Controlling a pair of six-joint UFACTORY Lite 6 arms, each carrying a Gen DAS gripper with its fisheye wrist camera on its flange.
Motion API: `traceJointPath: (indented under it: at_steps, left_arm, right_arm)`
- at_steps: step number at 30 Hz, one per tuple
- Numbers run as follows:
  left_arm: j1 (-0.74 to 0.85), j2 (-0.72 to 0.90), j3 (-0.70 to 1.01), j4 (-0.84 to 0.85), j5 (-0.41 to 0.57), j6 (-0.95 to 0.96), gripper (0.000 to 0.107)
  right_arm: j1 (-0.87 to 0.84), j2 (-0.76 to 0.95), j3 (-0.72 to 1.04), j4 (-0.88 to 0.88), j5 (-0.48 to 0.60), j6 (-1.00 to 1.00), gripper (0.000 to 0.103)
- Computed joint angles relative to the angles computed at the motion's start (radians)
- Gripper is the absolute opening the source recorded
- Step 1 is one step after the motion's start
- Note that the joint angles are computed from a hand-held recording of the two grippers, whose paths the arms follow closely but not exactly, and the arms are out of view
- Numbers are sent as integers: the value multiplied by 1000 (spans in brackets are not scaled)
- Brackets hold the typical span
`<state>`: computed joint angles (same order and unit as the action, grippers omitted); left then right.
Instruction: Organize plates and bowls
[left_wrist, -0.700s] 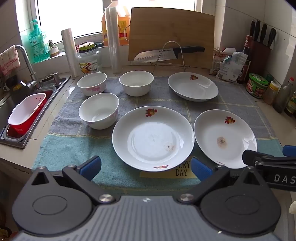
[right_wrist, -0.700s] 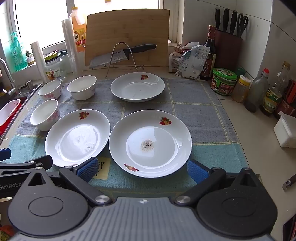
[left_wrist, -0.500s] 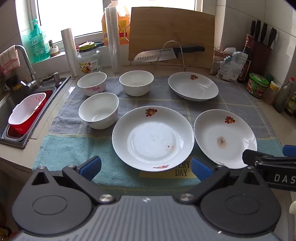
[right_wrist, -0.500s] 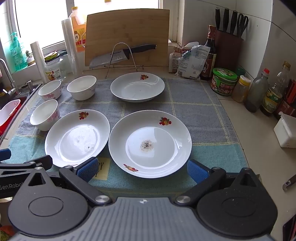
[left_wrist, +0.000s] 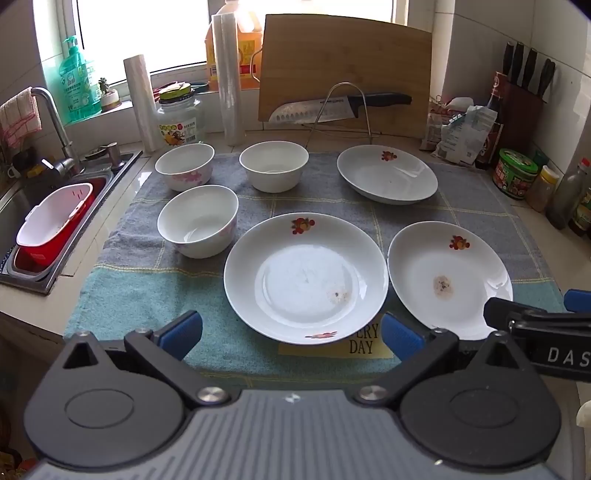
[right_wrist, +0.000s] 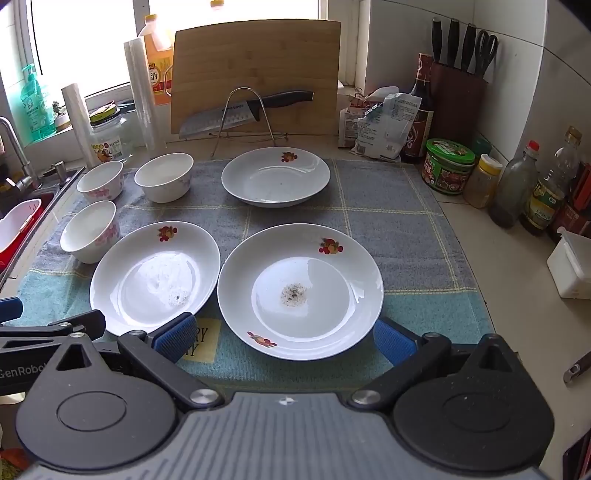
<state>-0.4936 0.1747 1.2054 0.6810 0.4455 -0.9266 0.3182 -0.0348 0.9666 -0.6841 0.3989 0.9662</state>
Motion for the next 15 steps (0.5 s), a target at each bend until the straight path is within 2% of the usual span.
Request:
traceJointPath:
  at_steps: [15]
  left_arm:
    - [-4,5,4,-9,6,-7,102]
  right_arm:
    - [-2,2,1,-2,-2,0,103]
